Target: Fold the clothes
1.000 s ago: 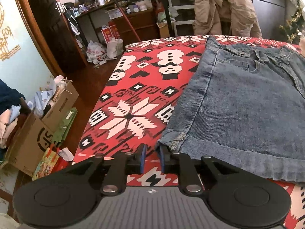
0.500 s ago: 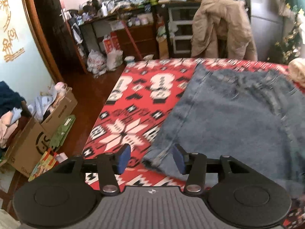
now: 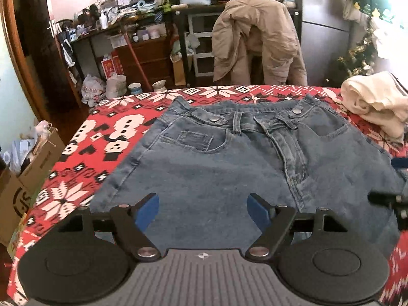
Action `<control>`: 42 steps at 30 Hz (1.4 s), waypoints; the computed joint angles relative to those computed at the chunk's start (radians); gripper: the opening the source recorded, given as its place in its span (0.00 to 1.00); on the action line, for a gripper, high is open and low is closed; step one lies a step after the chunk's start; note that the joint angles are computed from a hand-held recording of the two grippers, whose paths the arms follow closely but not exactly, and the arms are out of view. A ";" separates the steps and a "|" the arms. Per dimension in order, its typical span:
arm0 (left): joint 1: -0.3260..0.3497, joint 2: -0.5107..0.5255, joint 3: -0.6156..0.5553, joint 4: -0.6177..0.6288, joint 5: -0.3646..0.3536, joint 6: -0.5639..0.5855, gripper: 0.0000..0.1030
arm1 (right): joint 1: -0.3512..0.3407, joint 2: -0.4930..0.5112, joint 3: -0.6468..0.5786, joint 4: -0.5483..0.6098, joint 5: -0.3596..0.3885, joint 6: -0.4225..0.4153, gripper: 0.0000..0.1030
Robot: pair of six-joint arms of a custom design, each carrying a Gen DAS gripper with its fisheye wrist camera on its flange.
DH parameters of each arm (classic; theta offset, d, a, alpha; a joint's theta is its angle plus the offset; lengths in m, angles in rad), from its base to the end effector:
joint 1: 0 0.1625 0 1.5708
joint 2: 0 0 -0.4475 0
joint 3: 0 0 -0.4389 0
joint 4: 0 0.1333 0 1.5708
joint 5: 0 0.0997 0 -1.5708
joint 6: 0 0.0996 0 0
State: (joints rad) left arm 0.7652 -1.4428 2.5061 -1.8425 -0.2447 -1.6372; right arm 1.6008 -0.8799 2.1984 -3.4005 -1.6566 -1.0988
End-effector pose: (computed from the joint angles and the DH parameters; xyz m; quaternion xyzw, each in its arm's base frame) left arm -0.0739 -0.3898 0.1349 -0.0766 0.7611 -0.4296 0.4799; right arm 0.1406 -0.5262 0.0446 0.5079 -0.8225 0.1962 0.1644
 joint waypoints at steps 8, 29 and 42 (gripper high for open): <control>0.059 0.065 -0.064 0.022 0.004 -0.018 0.73 | -0.053 0.038 -0.083 0.138 0.027 -0.096 0.99; 0.097 0.105 -0.121 0.149 -0.062 -0.088 0.73 | -0.088 0.048 -0.062 0.091 0.109 -0.152 0.99; 0.135 0.081 -0.054 -0.173 -0.067 0.138 0.73 | -0.088 0.047 -0.060 0.090 0.110 -0.152 0.99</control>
